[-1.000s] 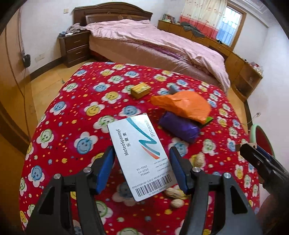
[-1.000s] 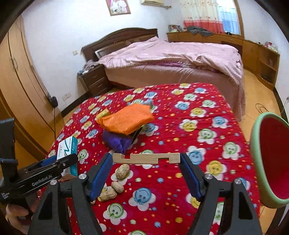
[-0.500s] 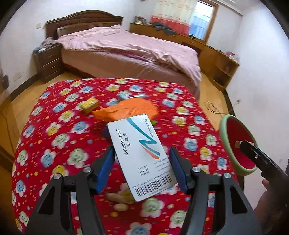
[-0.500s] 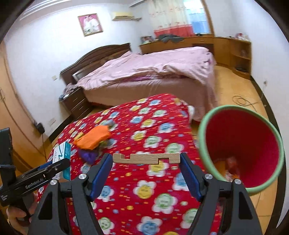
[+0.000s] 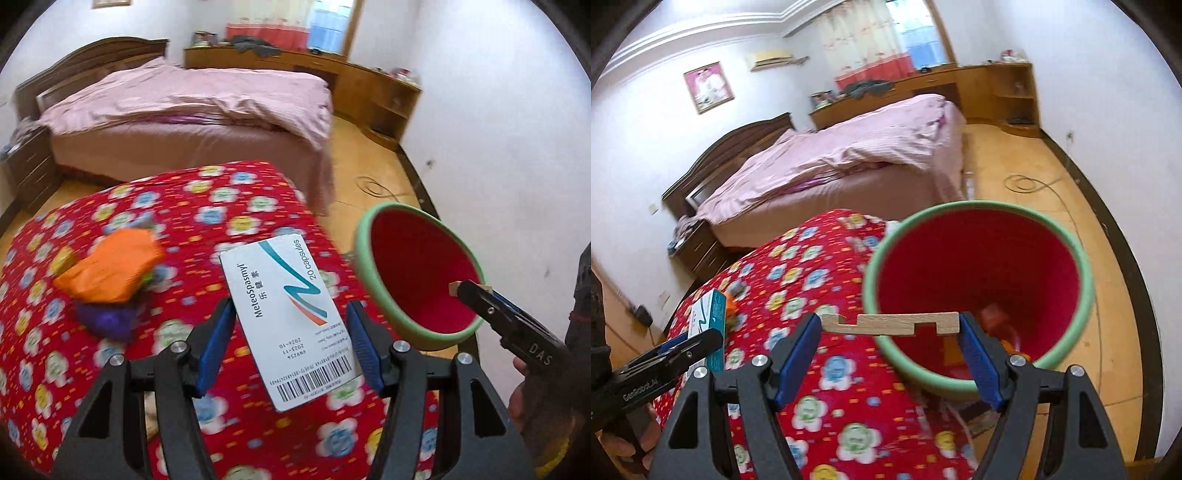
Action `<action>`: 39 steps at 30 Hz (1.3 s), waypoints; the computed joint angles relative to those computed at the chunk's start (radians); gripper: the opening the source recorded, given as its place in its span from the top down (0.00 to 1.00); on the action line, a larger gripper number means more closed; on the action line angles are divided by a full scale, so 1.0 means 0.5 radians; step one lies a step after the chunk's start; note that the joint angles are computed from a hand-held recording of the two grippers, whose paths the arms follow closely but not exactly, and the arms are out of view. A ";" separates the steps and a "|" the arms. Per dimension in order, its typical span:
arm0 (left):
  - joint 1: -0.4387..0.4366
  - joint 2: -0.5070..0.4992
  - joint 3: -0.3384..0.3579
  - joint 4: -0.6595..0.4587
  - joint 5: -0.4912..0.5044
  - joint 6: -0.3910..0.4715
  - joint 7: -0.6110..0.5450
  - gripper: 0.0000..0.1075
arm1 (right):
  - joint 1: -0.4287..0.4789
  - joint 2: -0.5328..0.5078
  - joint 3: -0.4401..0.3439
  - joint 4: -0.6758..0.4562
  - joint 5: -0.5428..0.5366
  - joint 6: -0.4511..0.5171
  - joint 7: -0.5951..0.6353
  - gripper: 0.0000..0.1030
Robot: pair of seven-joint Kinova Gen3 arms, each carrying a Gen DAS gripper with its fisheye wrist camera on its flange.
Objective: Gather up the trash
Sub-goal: 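Carry the medicine box and wooden stick in both tools over the bin, then open both tools to drop the box and stick into the bin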
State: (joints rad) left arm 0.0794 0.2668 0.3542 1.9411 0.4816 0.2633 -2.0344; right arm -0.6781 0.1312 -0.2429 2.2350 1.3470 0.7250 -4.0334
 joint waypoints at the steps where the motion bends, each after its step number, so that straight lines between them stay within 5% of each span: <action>1: 0.042 0.021 -0.014 -0.025 -0.023 0.005 0.020 0.42 | 0.011 -0.011 0.008 0.024 0.003 -0.007 -0.021 0.25; 21: 0.707 0.485 -0.228 -0.581 -0.612 0.165 0.587 0.42 | 0.456 -0.133 0.142 0.302 0.252 -0.359 -0.140 0.25; 39: 0.689 0.615 -0.141 -0.699 -0.660 0.217 0.573 0.39 | 0.739 -0.036 0.193 0.223 0.433 -0.629 -0.101 0.19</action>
